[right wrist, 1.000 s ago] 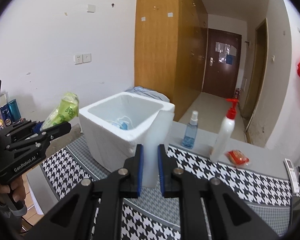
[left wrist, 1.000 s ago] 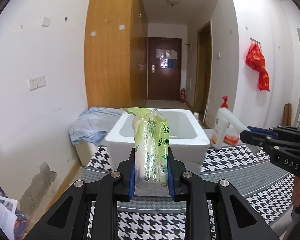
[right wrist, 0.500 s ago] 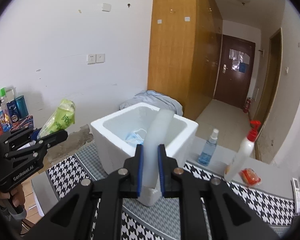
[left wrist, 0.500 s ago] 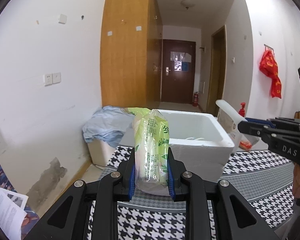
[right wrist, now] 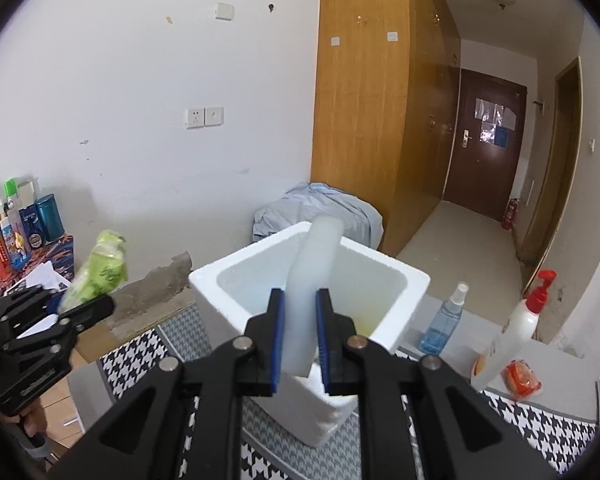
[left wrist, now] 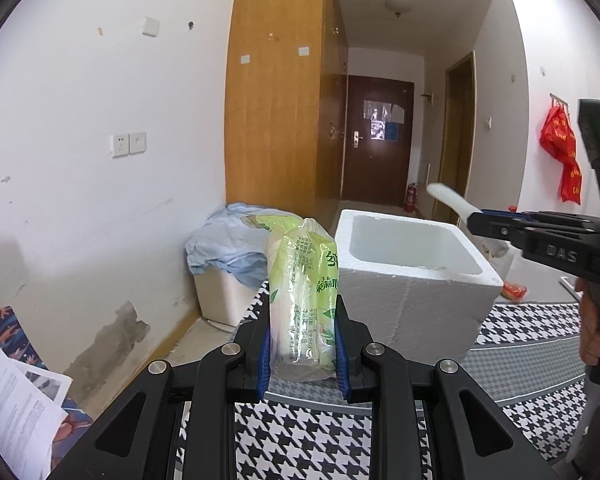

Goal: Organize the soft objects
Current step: 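Lower the white foam stick into the foam box and open the right tool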

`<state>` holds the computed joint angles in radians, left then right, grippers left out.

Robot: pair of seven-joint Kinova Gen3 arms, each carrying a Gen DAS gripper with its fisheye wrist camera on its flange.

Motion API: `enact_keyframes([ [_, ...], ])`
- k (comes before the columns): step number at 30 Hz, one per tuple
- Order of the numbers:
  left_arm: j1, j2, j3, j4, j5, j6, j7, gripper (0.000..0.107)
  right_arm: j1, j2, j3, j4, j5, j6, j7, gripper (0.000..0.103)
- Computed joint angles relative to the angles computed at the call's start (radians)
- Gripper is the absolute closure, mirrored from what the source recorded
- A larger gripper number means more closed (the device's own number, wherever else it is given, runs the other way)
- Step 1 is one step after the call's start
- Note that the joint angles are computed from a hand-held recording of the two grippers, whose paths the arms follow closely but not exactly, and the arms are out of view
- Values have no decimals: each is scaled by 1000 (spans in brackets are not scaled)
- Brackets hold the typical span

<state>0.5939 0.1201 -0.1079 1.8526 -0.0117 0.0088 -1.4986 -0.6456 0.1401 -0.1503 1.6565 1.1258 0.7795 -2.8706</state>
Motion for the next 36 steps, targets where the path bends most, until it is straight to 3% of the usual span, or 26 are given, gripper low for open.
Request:
enact_keyframes([
  [6,100,5,-117,-10,-22,11,42,81,17,30,20,-34,-38,-21,40,86],
  [11,66,3,-81,-5,-35,6,56,81,18,42,37,-44,-64,-38,68,84],
  [16,73,5,-88,-4,-39,10,65,81,18,57,52,-60,-86,-47,90,84],
  [25,173,11,-196,-13,-81,23,125,81,22,71,71,-79,-119,-53,118,83],
  [29,249,16,-276,-19,-128,29,183,81,7,84,84,-90,-105,-38,101,61],
  [30,276,18,-303,-21,-144,29,203,81,6,85,86,-91,-105,-34,94,41],
  [31,285,19,-313,-22,-152,28,213,81,9,82,87,-89,-109,-41,90,31],
  [33,289,20,-316,-26,-167,29,229,81,11,76,85,-83,-112,-49,94,29],
  [36,275,20,-294,-26,-183,25,240,81,6,69,82,-74,-101,-44,86,13],
])
